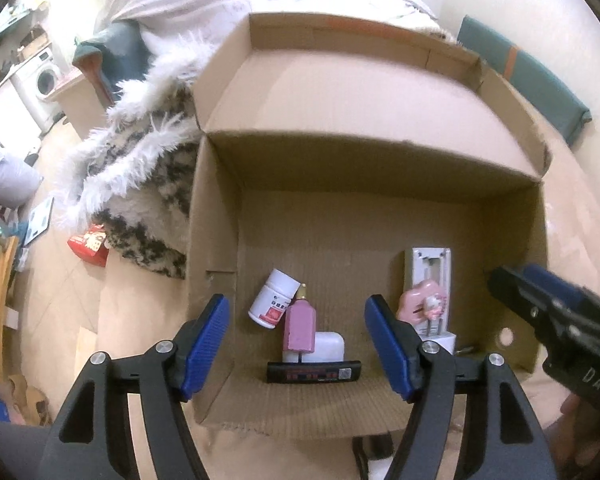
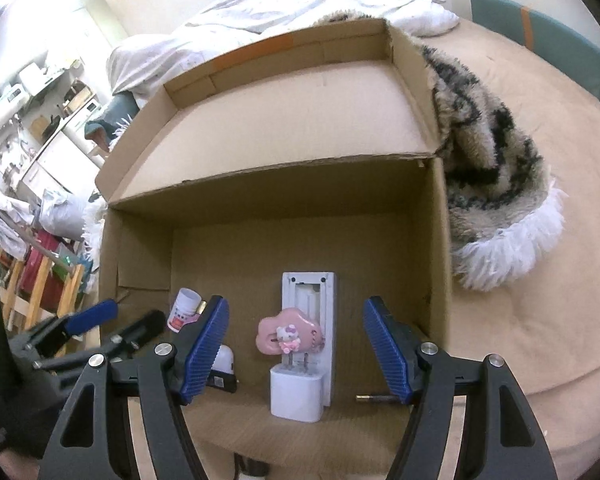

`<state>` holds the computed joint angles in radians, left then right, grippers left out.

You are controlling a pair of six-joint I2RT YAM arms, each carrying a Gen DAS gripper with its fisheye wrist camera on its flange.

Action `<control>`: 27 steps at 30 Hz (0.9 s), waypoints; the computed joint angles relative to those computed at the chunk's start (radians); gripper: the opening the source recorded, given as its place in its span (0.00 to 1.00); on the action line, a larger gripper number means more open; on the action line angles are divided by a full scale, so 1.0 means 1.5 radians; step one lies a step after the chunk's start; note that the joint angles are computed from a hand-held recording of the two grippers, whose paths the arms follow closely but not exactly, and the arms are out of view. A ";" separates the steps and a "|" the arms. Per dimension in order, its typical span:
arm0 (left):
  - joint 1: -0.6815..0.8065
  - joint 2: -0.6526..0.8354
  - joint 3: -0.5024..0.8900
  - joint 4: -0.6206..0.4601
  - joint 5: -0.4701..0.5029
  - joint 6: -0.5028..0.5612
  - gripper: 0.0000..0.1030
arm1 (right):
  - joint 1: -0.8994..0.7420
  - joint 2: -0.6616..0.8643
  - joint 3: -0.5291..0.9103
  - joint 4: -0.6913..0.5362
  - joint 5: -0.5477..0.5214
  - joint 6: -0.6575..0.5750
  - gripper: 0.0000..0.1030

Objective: Organize rigid objects
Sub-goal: 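Withdraw both grippers from the box toward the remaining items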

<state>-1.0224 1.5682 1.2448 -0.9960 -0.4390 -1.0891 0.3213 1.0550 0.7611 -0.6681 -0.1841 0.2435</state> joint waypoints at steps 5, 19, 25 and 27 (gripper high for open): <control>-0.028 -0.042 -0.018 -0.028 -0.016 -0.050 0.66 | -0.024 -0.072 -0.004 -0.054 -0.002 -0.010 0.71; -0.112 -0.131 -0.129 -0.057 0.026 -0.176 0.66 | -0.127 -0.199 -0.082 -0.194 -0.111 0.000 0.71; -0.138 -0.116 -0.178 0.006 0.099 -0.201 0.65 | -0.129 -0.201 -0.118 -0.216 -0.113 0.013 0.71; -0.134 -0.108 -0.193 0.039 0.130 -0.200 0.65 | -0.117 -0.195 -0.126 -0.217 -0.103 0.018 0.71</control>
<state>-1.2233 1.4070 0.9556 -0.9381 -0.2438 -1.3895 0.1453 0.7622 0.5714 -0.9931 -0.3379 0.2705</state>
